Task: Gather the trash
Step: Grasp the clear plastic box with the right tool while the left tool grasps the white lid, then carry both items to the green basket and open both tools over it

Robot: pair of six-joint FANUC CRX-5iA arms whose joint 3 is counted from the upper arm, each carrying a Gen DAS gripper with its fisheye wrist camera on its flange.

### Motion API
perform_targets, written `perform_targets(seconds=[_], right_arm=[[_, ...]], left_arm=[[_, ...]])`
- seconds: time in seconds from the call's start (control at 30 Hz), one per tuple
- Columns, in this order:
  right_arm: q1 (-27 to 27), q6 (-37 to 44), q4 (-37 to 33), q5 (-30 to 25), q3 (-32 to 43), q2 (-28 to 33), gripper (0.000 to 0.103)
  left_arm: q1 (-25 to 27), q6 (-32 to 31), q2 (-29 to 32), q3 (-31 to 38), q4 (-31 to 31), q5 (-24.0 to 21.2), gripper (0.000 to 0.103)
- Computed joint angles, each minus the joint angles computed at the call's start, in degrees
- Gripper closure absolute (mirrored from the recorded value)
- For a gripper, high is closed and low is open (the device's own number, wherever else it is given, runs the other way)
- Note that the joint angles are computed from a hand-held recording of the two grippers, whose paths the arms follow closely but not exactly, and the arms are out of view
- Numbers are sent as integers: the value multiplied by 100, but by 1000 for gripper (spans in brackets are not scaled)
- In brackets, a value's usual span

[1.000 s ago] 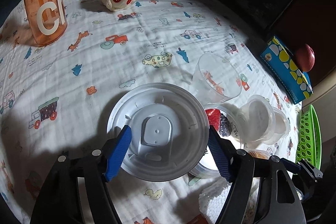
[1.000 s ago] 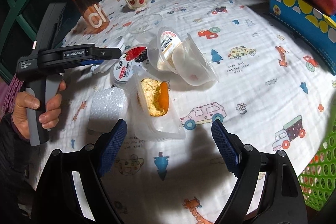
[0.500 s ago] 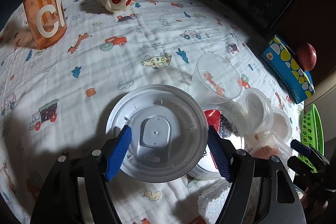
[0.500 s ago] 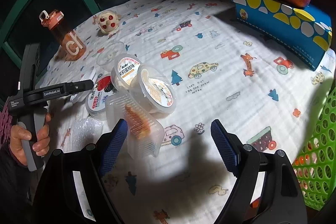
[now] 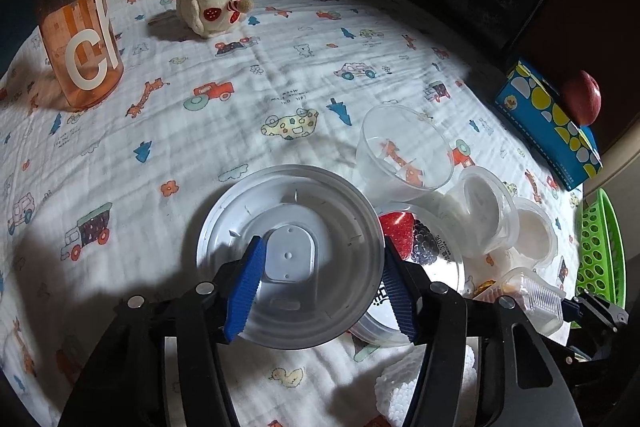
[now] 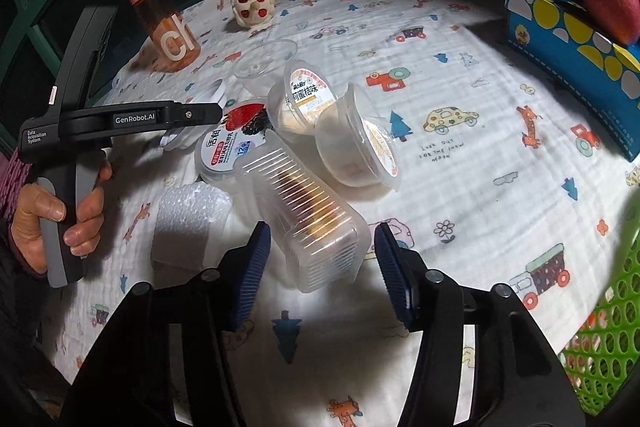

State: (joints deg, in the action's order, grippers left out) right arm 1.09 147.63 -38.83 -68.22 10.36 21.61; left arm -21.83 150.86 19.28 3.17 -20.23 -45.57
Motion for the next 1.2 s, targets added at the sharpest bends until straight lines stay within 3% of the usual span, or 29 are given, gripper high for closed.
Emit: perform_targets(seconds=[0.17,0.67,1.2], right_arm=[[-124,71,-204,-215,67,-14,68],[-720,583,-882,-764,159,-363,70],[-1073,523,-1084,-912,419,-255,73]], left_arm=[[-54,147,-67,-50,-68,21,47],[-448,504,-477,-19,-474,-24,48],[-750,274,-172,713,-432,-24,48]])
